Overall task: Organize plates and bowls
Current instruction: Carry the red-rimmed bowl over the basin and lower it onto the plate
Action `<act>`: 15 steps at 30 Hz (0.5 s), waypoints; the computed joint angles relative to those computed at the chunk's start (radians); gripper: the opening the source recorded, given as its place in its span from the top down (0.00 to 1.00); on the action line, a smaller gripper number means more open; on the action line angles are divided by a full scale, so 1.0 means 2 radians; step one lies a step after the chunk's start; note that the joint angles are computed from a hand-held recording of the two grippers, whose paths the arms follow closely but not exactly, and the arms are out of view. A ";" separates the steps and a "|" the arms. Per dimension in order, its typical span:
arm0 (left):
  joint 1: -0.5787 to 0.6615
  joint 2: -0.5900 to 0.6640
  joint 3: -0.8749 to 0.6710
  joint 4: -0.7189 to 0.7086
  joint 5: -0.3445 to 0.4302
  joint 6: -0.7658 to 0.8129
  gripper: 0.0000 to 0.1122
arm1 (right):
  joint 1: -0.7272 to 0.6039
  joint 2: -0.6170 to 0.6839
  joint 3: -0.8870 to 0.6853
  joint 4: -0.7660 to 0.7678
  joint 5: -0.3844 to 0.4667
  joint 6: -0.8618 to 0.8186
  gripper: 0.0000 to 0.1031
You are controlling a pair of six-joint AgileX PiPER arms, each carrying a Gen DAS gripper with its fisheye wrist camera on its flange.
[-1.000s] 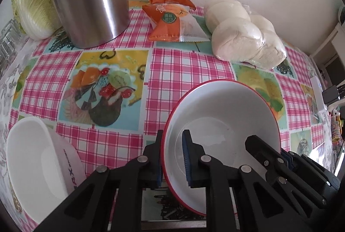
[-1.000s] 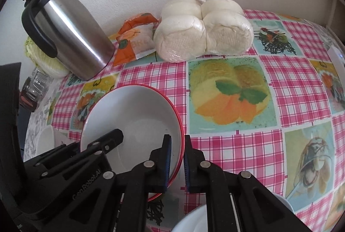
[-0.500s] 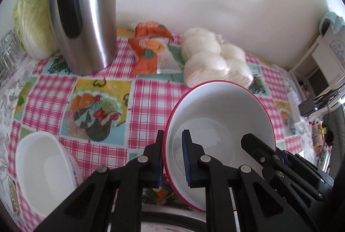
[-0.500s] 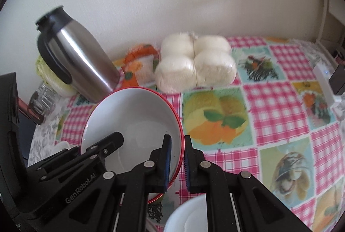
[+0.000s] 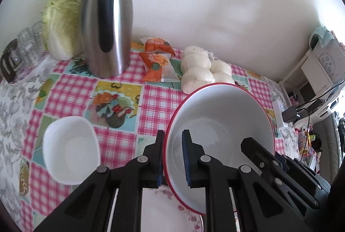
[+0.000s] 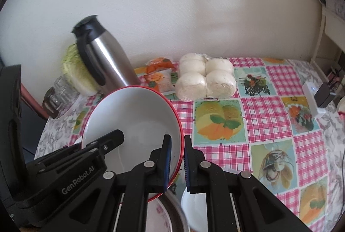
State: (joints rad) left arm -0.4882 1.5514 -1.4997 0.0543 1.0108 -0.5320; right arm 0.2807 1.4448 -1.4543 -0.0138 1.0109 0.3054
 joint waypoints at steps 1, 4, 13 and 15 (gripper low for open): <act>-0.004 -0.009 0.005 0.006 0.003 -0.007 0.86 | 0.009 -0.006 0.000 -0.008 0.005 0.008 0.88; -0.012 -0.043 0.036 0.019 0.003 -0.025 0.86 | 0.035 -0.032 0.019 -0.024 0.013 0.032 0.88; -0.019 -0.142 0.152 0.010 -0.007 -0.055 0.86 | 0.105 -0.101 0.096 -0.050 0.019 0.082 0.88; -0.024 -0.158 0.171 0.013 -0.004 -0.066 0.86 | 0.126 -0.110 0.108 -0.065 0.022 0.103 0.88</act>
